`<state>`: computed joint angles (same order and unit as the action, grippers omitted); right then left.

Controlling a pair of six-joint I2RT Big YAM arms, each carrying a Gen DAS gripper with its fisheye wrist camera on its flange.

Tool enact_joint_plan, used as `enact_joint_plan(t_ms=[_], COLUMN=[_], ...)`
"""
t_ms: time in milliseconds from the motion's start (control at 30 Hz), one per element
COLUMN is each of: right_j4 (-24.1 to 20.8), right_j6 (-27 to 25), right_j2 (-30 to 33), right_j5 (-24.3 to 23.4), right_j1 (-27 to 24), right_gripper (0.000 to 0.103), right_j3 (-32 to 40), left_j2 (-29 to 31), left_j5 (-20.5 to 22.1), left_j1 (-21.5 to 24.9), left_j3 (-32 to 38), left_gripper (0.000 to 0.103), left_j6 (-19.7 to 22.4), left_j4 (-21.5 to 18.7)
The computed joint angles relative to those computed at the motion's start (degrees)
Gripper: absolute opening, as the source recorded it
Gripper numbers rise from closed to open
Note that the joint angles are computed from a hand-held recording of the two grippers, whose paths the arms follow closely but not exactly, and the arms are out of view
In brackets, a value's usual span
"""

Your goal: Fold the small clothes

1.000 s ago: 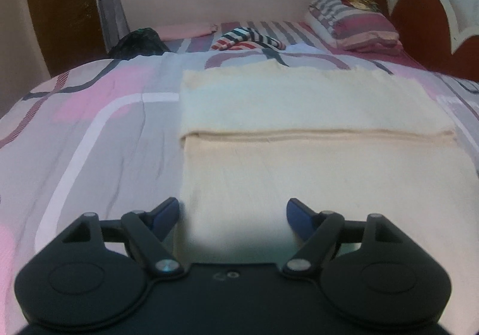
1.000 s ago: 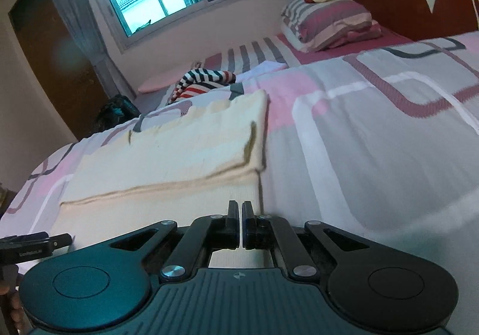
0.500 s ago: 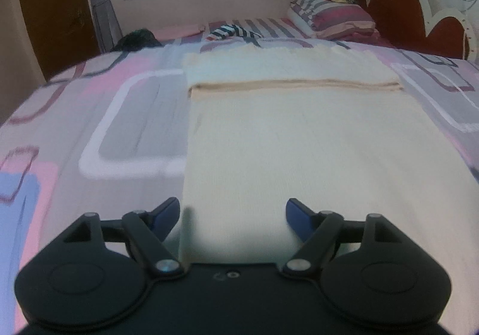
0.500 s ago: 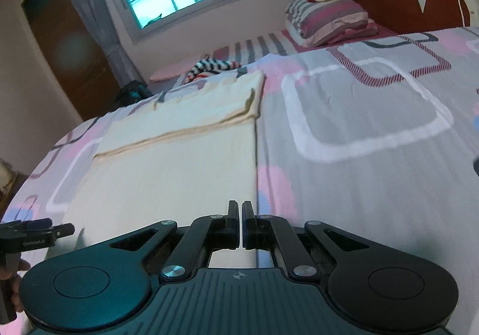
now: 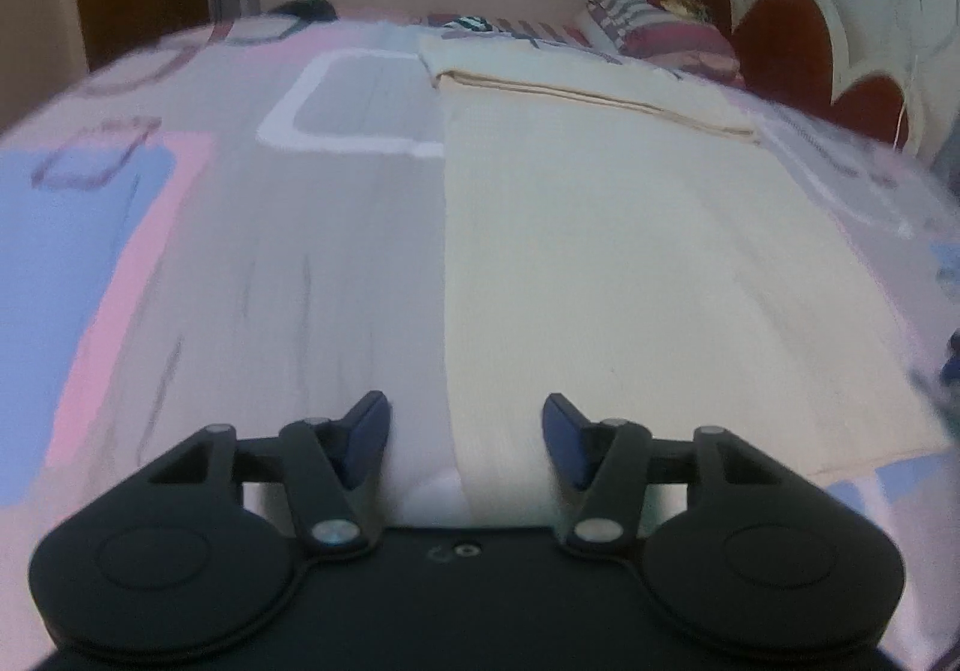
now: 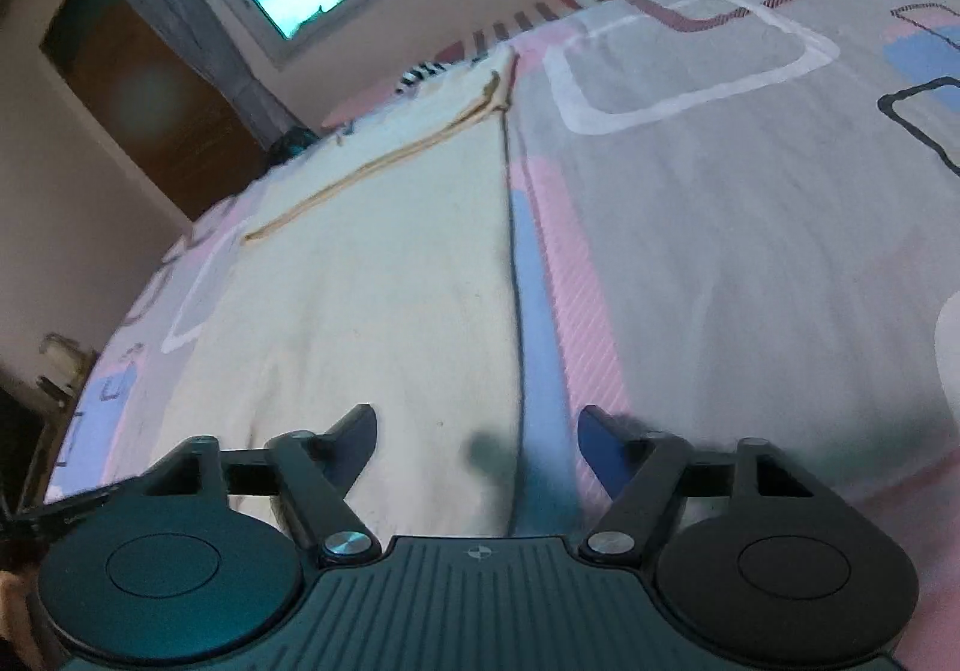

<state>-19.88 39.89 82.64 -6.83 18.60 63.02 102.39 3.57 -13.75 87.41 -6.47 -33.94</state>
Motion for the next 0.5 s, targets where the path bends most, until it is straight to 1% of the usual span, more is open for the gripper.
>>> enact_joint_plan(t_ms=[67,133,167,200,233,267,333,367,433,500], right_j4=[-0.4,0.37,0.79,1.21,0.83,0.51,0.79,1.35,3.27,4.79], right_j6=[0.3,0.96,1.55,2.06,2.47,2.69,3.66,4.32,6.62,7.87], right_j2=[-0.14,-0.36,-0.43,-0.37,-0.29,-0.14,0.03,-0.01,0.32,1.04], right_j5=[-1.16,-2.62,-3.65,-4.25,-3.98,-3.68,-3.75,-3.95,-5.58,-6.38], right_j1=[0.13,0.21,0.19,0.19,0.32,0.38,0.31,0.28,-0.23,-0.58], right_gripper=[0.072,0.063,0.061,0.058,0.057,0.057,0.057,0.057,0.057,0.057], right_j3=[-0.19,-0.81,-1.13,-1.41,-1.44,-1.41,-1.74,-2.17,-2.64,-2.53], left_j2=[-0.65,-0.95,-1.01,-0.74,-0.44,-0.25,0.37,0.75,1.96,3.63], left_j5=[2.05,5.01,7.05,10.08,13.42,15.44,18.02,19.24,21.6,24.59], left_j1=[0.55,1.29,1.7,2.18,2.71,3.1,3.65,3.99,4.54,5.3], left_j3=[-1.05,-1.47,-1.63,-1.34,-1.03,-0.88,-0.15,0.17,1.06,2.11], left_gripper=[0.054,0.053,0.053,0.053,0.053,0.053,0.053,0.053,0.053,0.053], left_j6=[-2.82,-5.41,-6.35,-6.98,-6.97,-6.98,-6.73,-7.38,-10.17,-13.22], left_j4=[0.43,0.51,0.5,0.08,-0.57,-0.83,-1.89,-1.84,-1.13,0.71])
